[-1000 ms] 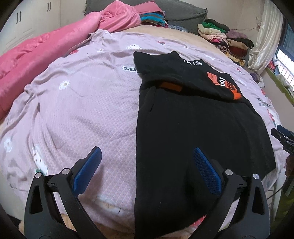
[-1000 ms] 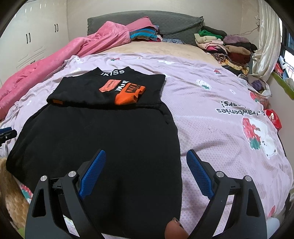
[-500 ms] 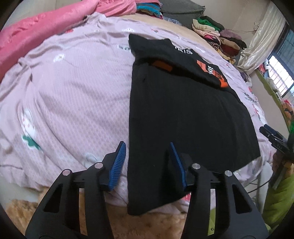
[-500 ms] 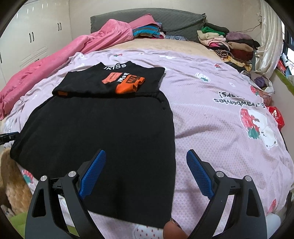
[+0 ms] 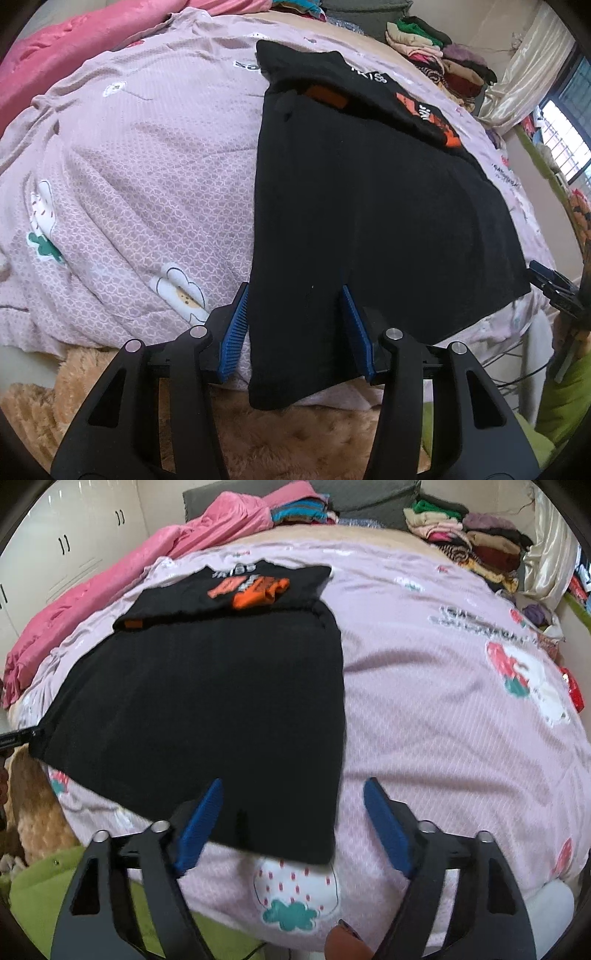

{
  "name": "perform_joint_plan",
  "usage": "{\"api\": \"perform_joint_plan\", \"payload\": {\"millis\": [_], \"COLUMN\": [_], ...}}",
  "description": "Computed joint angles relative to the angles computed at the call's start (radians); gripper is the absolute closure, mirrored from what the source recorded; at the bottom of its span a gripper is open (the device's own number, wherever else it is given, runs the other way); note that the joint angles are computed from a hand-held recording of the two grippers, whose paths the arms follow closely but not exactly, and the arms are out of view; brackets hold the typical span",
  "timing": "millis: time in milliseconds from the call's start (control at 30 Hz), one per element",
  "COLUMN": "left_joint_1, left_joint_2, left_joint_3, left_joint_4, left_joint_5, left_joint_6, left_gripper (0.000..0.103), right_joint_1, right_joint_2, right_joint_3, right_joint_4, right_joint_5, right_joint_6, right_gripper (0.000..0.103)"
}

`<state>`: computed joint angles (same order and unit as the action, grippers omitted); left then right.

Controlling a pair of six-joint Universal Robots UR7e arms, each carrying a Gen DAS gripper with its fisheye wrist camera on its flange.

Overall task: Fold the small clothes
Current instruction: 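Move both grippers to the sweatshirt hem and close them on it, then lift the hem with both grippers and fold it over onto the collar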

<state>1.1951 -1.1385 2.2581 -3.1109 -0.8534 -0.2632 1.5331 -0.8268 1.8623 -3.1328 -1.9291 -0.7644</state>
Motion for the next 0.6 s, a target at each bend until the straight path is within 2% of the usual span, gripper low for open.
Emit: {"api": "perform_joint_plan", "payload": {"millis": [67,100,200,300,333,400,600], "left_joint_1": [-0.004,-0.004,0.000,-0.002,0.001,0.002,-0.022], "left_joint_2": [0.004,0.004,0.009,0.001,-0.005,-0.013,-0.037], "left_joint_3": [-0.001,0.001,0.000,-0.001,0.000,0.004,0.015], "left_joint_4": [0.002,-0.001,-0.008,-0.012,-0.021,-0.032,-0.082], "left_joint_5": [0.010,0.011,0.008,0.002,-0.017,-0.041,-0.052], "left_joint_6": [0.001,0.002,0.004,-0.008,-0.003,0.000,0.034], "left_gripper": [0.063,0.063,0.063,0.083,0.096,0.098,0.100], "right_joint_1": [-0.011,-0.017,-0.032,-0.026,-0.019,-0.014,-0.015], "right_joint_2": [0.002,0.004,0.008,0.000,-0.001,-0.014,-0.073], "right_joint_3": [-0.012,-0.018,-0.027,-0.011,-0.003,0.007,0.016], "right_joint_4": [0.045,0.067,0.095,0.064,0.035,0.022,0.042], "right_joint_5": [-0.009,-0.008,0.009,0.024,0.022,0.046,0.206], "right_joint_6": [0.018,0.028,0.031,-0.008,-0.033,-0.058,-0.048], "right_gripper": [0.039,0.046,0.055,0.090,0.093,0.094,0.095]}}
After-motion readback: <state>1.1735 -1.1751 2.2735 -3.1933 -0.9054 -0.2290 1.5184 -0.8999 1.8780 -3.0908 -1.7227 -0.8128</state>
